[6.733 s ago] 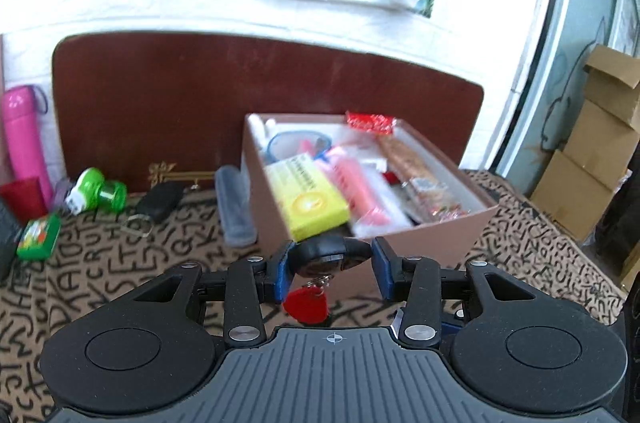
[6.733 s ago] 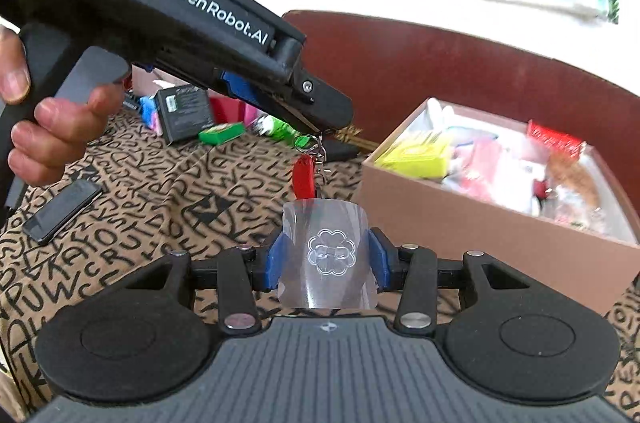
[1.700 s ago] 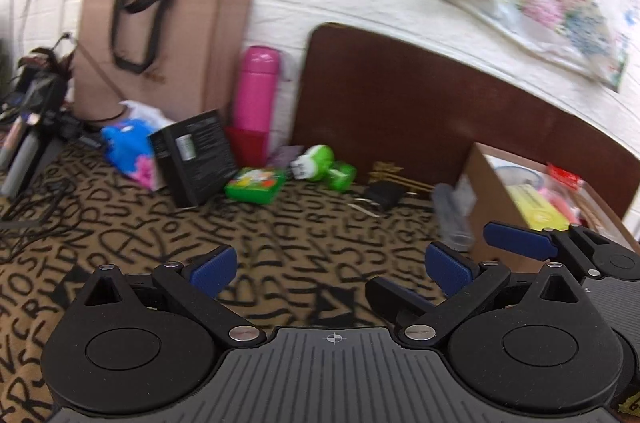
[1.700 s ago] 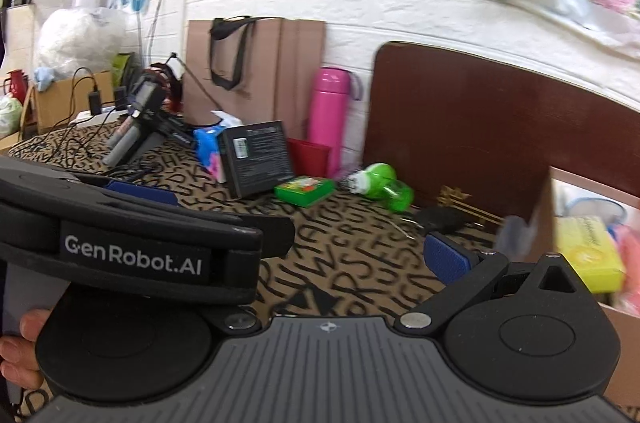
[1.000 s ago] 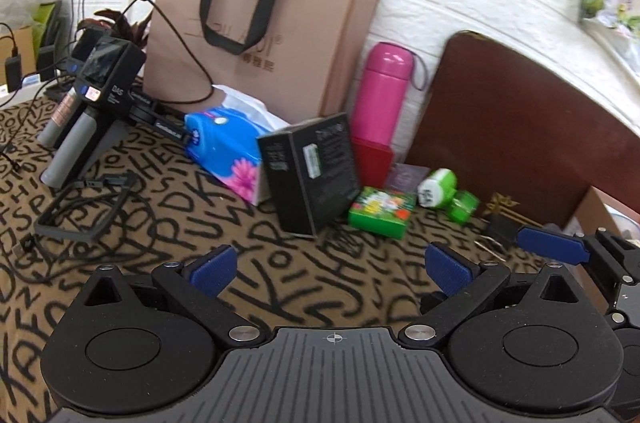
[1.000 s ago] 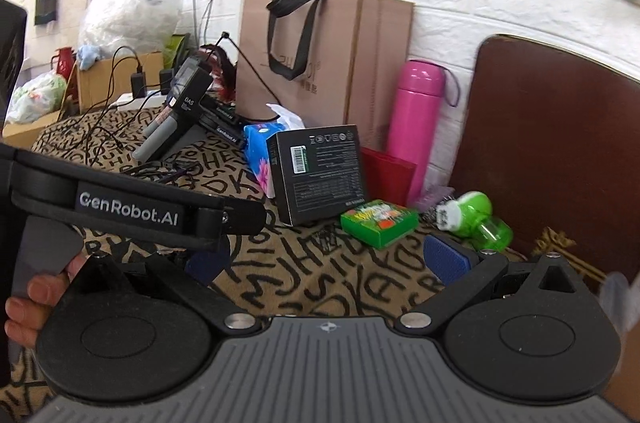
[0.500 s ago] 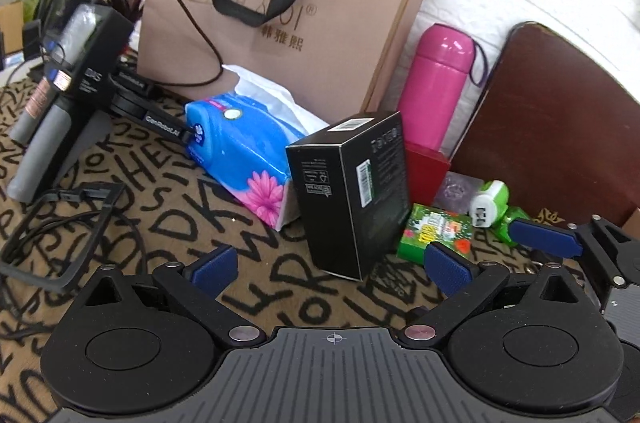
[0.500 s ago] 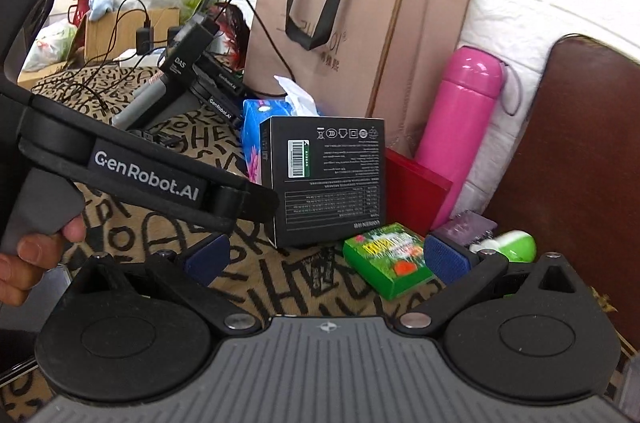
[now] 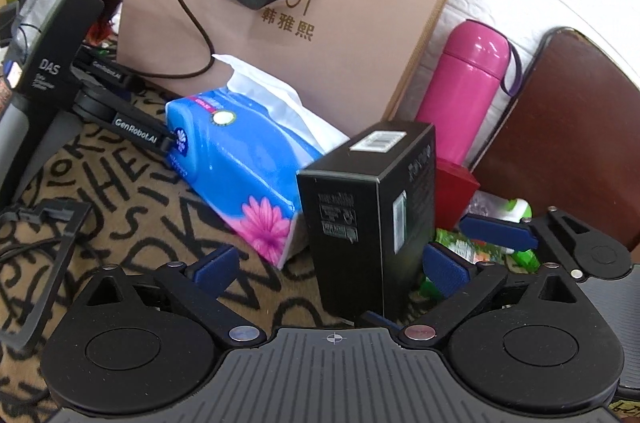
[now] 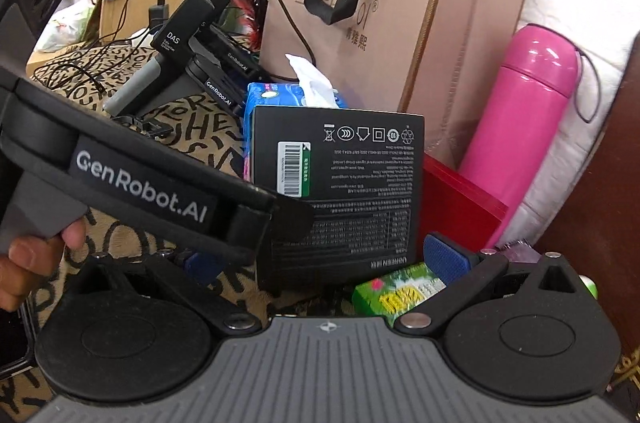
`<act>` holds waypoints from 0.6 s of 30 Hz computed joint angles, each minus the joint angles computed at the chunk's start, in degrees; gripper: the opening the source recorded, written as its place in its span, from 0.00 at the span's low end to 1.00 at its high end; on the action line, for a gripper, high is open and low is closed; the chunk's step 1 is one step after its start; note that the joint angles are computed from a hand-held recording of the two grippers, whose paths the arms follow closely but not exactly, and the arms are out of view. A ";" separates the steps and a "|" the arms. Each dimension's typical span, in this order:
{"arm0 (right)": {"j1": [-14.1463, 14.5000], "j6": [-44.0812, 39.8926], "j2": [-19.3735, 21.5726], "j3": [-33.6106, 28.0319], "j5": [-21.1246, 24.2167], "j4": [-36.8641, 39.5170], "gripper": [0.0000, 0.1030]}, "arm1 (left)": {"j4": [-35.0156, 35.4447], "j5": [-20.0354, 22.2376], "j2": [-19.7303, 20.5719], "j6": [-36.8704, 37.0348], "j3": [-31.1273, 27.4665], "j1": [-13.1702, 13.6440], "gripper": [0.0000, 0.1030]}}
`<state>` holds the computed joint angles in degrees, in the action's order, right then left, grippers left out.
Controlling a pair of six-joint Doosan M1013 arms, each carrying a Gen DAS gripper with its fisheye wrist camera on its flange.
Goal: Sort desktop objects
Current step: 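Close the left gripper around the black UGREEN box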
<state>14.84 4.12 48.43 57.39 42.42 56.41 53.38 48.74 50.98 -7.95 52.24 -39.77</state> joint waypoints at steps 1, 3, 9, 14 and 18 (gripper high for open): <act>-0.03 0.43 0.40 -0.73 0.48 -0.28 1.00 | 0.04 -0.39 0.06 0.12 0.01 0.16 1.00; -0.10 0.94 1.09 -1.88 0.91 -0.45 1.00 | 0.08 -0.96 0.25 0.85 -0.11 0.42 1.00; -0.42 2.72 3.44 -5.82 4.90 -1.19 1.00 | -0.35 -2.32 1.08 3.04 -1.17 1.10 1.00; -0.20 2.98 4.56 -7.42 5.48 -1.60 1.00 | -1.33 -2.42 1.48 3.61 -1.83 1.48 0.99; -0.14 4.29 5.19 -8.30 6.34 -1.49 1.00 | -1.86 -2.13 1.44 3.71 -1.82 1.50 0.93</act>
